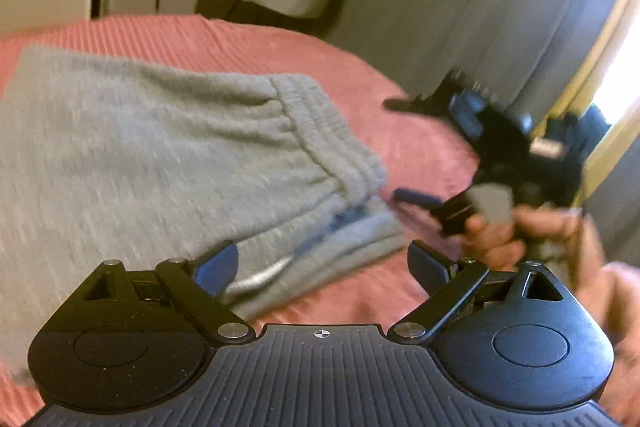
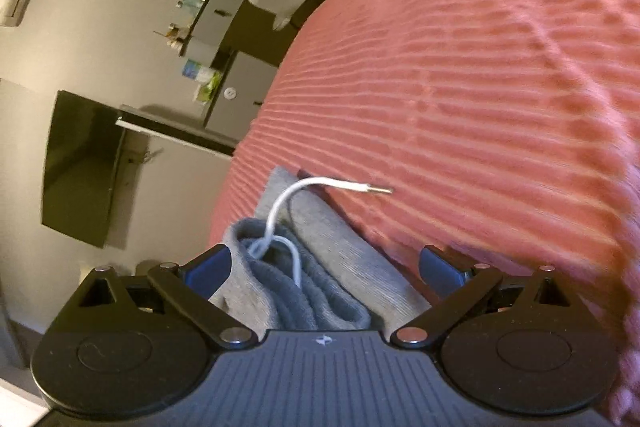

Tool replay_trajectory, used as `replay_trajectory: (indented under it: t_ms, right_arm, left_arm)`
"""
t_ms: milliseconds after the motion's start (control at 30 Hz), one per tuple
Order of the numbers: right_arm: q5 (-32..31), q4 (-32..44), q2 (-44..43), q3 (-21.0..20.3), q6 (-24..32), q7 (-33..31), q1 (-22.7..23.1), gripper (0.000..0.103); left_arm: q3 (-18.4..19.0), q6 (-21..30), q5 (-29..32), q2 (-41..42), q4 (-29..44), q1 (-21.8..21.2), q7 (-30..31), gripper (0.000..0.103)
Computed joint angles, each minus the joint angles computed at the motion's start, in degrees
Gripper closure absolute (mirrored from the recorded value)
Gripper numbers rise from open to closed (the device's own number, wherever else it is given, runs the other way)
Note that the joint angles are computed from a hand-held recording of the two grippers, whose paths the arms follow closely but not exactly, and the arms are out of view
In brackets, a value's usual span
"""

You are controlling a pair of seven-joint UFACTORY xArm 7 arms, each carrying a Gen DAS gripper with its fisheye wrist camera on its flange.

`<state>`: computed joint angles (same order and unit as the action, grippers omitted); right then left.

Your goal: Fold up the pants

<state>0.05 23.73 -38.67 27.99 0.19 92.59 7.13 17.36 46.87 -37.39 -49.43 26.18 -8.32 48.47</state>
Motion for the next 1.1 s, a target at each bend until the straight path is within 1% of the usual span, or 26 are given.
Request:
replay_trajectory:
  t_ms: [67,100,167,233,267,300,333,367,400,433,467,500,533,567,600,633,700,733,800,833,900,967,1000,1033,1067,1100]
  right_arm:
    - [0.52,-0.66,2.23,-2.89,-4.99,-1.25,1.34,0.003]
    - [1.2,-1.33,3.58,-4.57,-8.43,-1.84,2.21,0.004]
    - [2.84,-2.35,6.86,-8.59,-14.28,-2.96,5.01,0.015]
    - [2.48,-2.11,11.47,-15.43,-18.05,-4.33,10.59,0.034]
    - [1.47,-1.7,14.02,-20.62,-19.48,-4.18,15.05,0.039]
    - [1.02,-1.63,15.66,-24.11,-20.74,-3.72,18.09,0.048]
    - [0.08,-1.32,17.76,-27.57,-22.68,-2.68,20.96,0.053]
    - [-1.44,-0.94,19.86,-30.87,-24.79,-0.6,23.45,0.055]
    - [-2.83,-0.52,21.67,-32.64,-26.87,1.63,24.46,0.059]
    - [-4.85,0.07,23.92,-34.29,-29.8,4.18,25.03,0.061]
    - [-5.95,0.67,25.76,-34.81,-31.99,6.01,24.86,0.062]
    - [-6.23,1.25,27.11,-34.6,-33.36,6.99,24.25,0.066]
    - [-6.39,1.9,28.54,-34.28,-34.83,7.59,23.49,0.076]
    - [-6.49,2.63,29.48,-33.74,-35.17,7.42,22.59,0.081]
    - [-6.6,3.32,29.87,-33.09,-34.47,6.71,21.61,0.092]
    - [-6.29,4.01,30.21,-32.15,-34.03,5.27,20.54,0.099]
    - [-5.86,5.76,30.34,-30.15,-32.18,1.67,18.31,0.101]
    - [-6.82,6.76,30.79,-29.61,-32.3,0.79,17.43,0.101]
    - [-12.54,9.68,30.88,-29.82,-29.02,1.79,16.48,0.101]
    - [-17.3,11.49,30.6,-31.05,-25.9,4.64,16.75,0.101]
    - [-23.5,13.15,28.79,-33.54,-20.93,9.33,18.17,0.096]
    - [-25.64,12.53,27.28,-36.09,-20.42,11.49,20.77,0.096]
    - [-27.57,12.28,27.15,-38.46,-20.87,13.42,23.06,0.096]
    - [-30.9,12.54,26.93,-41.7,-19.63,16.47,26.16,0.093]
    - [-33.36,12.37,26.51,-44.3,-18.46,17.99,28.66,0.091]
    - [-36.39,12.55,26.1,-48.81,-16.59,19.56,33.08,0.088]
  left_arm:
    - [-1.06,-1.65,-0.11,0.82,-0.14,-0.06,-0.48,0.007]
    - [-0.8,-2.17,-0.45,1.37,-0.08,-0.18,-0.63,0.007]
    - [0.11,-3.35,-1.55,1.99,-0.18,-0.65,0.0,0.007]
    - [0.37,-3.51,-1.76,2.35,0.13,-0.18,-0.62,0.007]
    - [0.34,-3.87,-1.96,2.73,0.34,0.01,-1.07,0.007]
    - [0.47,-3.63,-2.02,3.36,0.84,0.15,-1.68,0.007]
    - [0.88,-3.45,-2.55,3.81,1.21,0.08,-2.03,0.007]
    - [1.38,-3.23,-3.19,3.94,1.35,0.22,-2.41,0.007]
    - [1.42,-3.0,-3.63,4.44,1.75,0.28,-2.98,0.007]
    - [1.58,-2.34,-3.73,4.74,2.06,0.56,-3.47,0.007]
    - [1.72,-1.63,-3.77,4.79,2.24,0.94,-3.86,0.007]
    - [1.73,-1.04,-3.71,4.76,2.38,1.33,-4.09,0.007]
    - [1.61,-0.66,-3.64,4.79,2.49,1.6,-4.16,0.007]
    - [1.42,-0.18,-3.42,4.57,2.58,1.96,-4.28,0.007]
    - [1.33,0.18,-3.29,4.26,2.61,2.24,-4.28,0.007]
    - [1.27,0.43,-3.22,4.12,2.69,2.48,-4.34,0.007]
    - [1.55,1.27,-3.12,3.84,2.9,2.99,-4.56,0.007]
    - [1.74,1.47,-3.33,3.92,3.01,3.14,-4.67,0.007]
    - [2.0,2.07,-3.58,4.19,3.33,3.61,-5.26,0.007]
    - [2.05,2.36,-3.56,4.2,3.51,4.03,-5.66,0.007]
    - [2.07,2.74,-3.36,3.92,3.82,5.02,-6.55,0.007]
    - [2.49,2.79,-3.33,3.48,3.82,5.68,-6.61,0.007]
    - [2.63,2.79,-3.21,3.36,3.81,6.03,-6.7,0.007]
    - [2.76,2.97,-3.01,3.54,3.97,6.35,-7.02,0.007]
    - [2.83,3.11,-2.91,3.93,4.27,6.61,-7.52,0.007]
    - [3.0,3.3,-2.92,4.18,4.49,6.86,-7.9,0.007]
